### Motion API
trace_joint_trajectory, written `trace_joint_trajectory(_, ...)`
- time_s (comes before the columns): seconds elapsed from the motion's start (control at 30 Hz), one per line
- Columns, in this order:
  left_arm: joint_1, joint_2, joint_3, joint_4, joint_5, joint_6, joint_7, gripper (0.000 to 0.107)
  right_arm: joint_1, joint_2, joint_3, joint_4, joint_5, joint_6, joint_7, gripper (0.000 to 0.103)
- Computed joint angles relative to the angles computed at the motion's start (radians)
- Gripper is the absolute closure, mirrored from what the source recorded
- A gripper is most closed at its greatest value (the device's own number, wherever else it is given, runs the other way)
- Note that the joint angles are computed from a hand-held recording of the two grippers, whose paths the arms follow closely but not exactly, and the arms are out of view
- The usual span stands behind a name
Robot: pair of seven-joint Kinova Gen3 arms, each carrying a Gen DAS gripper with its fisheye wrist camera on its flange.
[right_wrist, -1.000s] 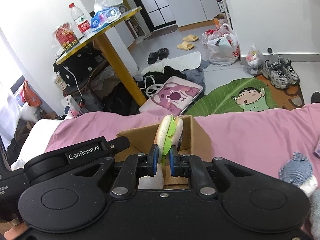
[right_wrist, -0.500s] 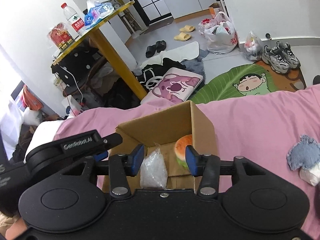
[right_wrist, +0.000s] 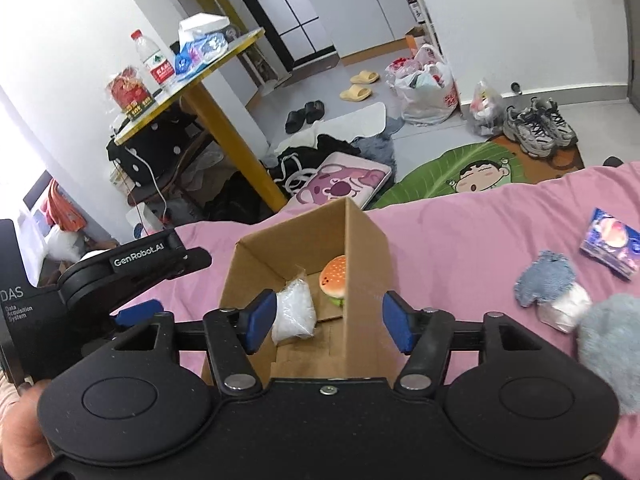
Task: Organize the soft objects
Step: 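Lower both held items into the cardboard box and open both grippers, then move the right gripper to the grey-blue fluffy plush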
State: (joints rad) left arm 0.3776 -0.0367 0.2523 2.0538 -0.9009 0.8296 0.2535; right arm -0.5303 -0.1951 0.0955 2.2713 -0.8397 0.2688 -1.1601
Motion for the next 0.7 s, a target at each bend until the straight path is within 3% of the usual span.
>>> trace_joint_trajectory(0.13, 0.016, -0.017, -0.007, -0.041, 0.101, 0.027, -0.104, 0.025, 0.008, -0.044, 0.021, 0.022, 0.023, 0.013, -0.008, 0.033)
trace_joint_trajectory(0.23, 0.033, -0.022, 0.054, -0.060, 0.076, 0.101, -0.087, 0.023, 0.013, -0.078, 0.043, 0.031, 0.055, 0.020, -0.015, 0.023)
trace_joint_trajectory(0.37, 0.059, -0.026, 0.064, -0.081, 0.099, 0.115, -0.110, 0.018, -0.003, -0.128, 0.095, 0.046, 0.094, 0.030, -0.020, 0.014)
trace_joint_trajectory(0.6, 0.116, 0.005, 0.102, -0.150, 0.098, 0.237, -0.108, 0.017, -0.042, -0.214, 0.200, 0.082, 0.168, 0.047, -0.030, 0.012)
trace_joint_trajectory(0.7, 0.148, 0.010, 0.096, -0.173, 0.114, 0.248, -0.116, 0.017, -0.039, -0.241, 0.239, 0.089, 0.199, 0.064, -0.041, 0.012)
